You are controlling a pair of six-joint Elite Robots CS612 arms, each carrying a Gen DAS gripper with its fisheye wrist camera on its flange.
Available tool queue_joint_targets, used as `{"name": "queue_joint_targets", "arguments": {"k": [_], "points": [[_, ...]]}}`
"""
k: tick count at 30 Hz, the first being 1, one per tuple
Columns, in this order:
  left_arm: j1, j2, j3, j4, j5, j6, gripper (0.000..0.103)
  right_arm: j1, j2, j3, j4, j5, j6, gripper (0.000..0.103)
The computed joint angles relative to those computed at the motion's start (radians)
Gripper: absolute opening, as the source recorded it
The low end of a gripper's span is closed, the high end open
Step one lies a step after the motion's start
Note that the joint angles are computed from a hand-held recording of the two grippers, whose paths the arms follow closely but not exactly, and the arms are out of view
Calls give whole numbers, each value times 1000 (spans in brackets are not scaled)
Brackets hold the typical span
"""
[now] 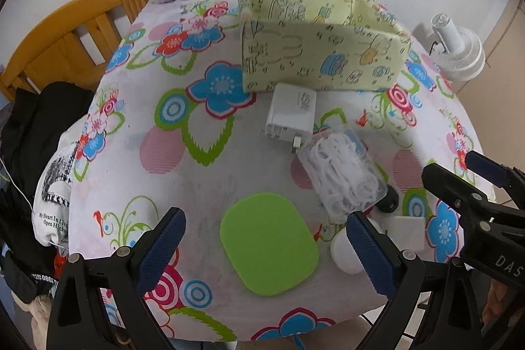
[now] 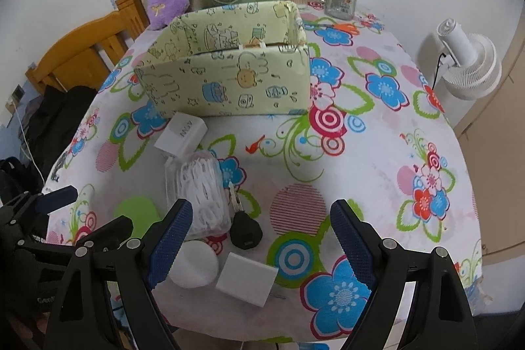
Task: Organize rigid objects
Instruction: 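Move the right tool down onto the small white box and grasp it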
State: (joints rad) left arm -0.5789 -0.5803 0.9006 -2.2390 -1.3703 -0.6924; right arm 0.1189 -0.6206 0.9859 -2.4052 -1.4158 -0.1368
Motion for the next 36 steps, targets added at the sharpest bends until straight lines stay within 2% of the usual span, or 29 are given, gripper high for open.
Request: {"name": "queue_joint_targets", "arguments": {"k": [21,26,30,36], "points": [[7,58,-59,98,-66,10,99,3,-3,54,55,-55,16,88],[6,71,-81,137,-88,12,98,6,-4,62,81,-56,38,88],[-2,74,-87,155,-62,32,98,8,-4,68,76,-58,62,88],[-2,88,-119,198,-59,-14,99,6,-3,67,94,-70,132,88]]}}
